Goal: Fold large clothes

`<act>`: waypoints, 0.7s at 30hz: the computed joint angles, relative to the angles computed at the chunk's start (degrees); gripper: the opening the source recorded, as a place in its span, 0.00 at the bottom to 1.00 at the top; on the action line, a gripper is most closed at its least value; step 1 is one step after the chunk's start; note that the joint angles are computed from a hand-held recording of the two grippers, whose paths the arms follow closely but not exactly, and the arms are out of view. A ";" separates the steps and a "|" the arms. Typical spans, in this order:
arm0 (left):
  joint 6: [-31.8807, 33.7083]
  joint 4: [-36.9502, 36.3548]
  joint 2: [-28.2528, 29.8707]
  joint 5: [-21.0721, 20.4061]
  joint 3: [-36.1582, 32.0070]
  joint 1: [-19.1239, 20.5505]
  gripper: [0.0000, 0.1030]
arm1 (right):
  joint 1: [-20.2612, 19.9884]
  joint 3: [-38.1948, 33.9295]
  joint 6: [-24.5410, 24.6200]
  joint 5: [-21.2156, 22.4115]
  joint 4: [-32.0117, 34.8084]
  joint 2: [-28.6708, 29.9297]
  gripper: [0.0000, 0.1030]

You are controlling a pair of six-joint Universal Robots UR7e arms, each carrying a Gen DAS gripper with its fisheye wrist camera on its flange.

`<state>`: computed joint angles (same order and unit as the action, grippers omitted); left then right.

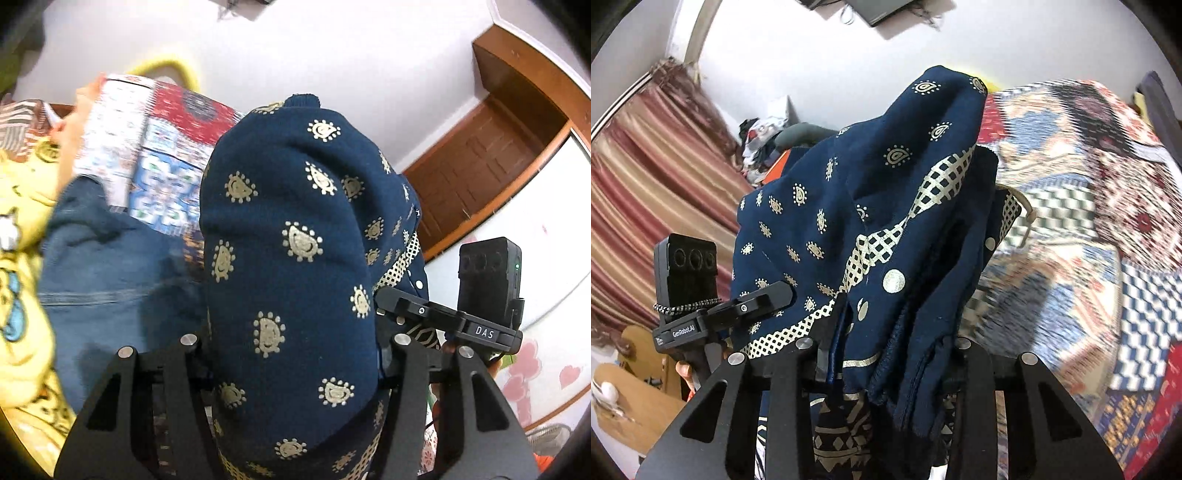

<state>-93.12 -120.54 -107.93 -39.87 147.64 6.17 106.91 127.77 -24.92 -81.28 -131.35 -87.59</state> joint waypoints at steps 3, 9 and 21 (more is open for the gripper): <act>-4.92 10.23 -6.58 0.22 0.03 -0.84 0.56 | 1.78 0.23 0.99 -0.40 -4.39 5.17 0.31; -8.08 18.59 -18.94 -1.48 3.94 2.95 0.56 | 2.64 0.60 3.43 -2.23 -10.56 15.20 0.31; -3.88 14.89 -29.40 -3.04 12.42 13.10 0.63 | 4.33 1.63 4.37 -14.20 -22.41 27.25 0.38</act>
<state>-97.00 -105.65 -137.34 -42.92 160.07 19.27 111.24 129.40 -20.55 -95.48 -153.77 -60.34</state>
